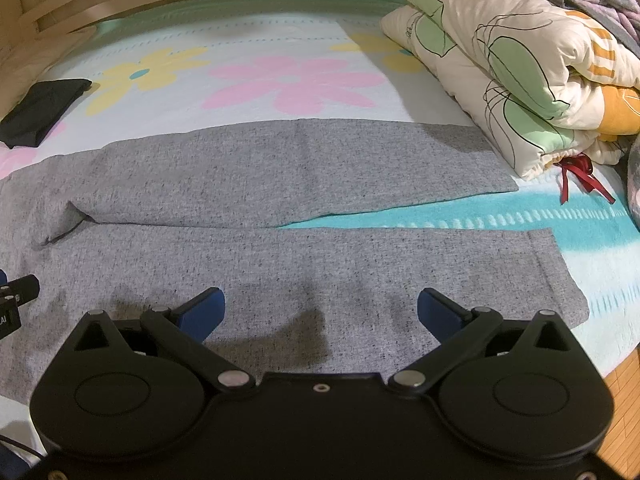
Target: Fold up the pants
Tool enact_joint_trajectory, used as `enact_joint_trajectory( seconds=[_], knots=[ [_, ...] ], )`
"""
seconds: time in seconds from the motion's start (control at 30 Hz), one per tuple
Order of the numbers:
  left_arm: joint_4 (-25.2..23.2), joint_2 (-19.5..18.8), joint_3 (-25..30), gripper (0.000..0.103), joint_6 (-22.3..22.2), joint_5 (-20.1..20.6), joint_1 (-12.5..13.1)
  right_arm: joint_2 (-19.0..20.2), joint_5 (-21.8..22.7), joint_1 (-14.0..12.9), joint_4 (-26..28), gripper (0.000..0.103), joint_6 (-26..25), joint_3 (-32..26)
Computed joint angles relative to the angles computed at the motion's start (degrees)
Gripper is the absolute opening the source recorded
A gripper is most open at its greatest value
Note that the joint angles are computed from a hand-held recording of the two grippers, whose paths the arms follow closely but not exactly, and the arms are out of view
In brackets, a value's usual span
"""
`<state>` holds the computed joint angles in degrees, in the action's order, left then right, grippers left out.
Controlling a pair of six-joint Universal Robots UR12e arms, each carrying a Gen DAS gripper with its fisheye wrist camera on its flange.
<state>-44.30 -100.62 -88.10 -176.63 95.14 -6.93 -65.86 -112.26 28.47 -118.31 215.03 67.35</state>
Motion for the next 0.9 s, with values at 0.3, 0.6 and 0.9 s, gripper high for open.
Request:
enact_joint_trajectory(
  seconds=[0.3, 0.6, 0.9],
  knots=[
    [-0.1, 0.0, 0.0, 0.041, 0.0, 0.1, -0.1, 0.2, -0.1, 0.1, 0.2, 0.102, -0.3, -0.2],
    [-1.0, -0.1, 0.5, 0.041, -1.2, 1.2, -0.3, 0.6, -0.7, 0.2, 1.4, 0.102, -0.6, -0.8],
    [0.3, 0.3, 0.0, 0.041, -0.8, -1.2, 0.3, 1.2, -2.4, 0.5, 2.0, 0.102, -1.8, -1.6]
  ],
)
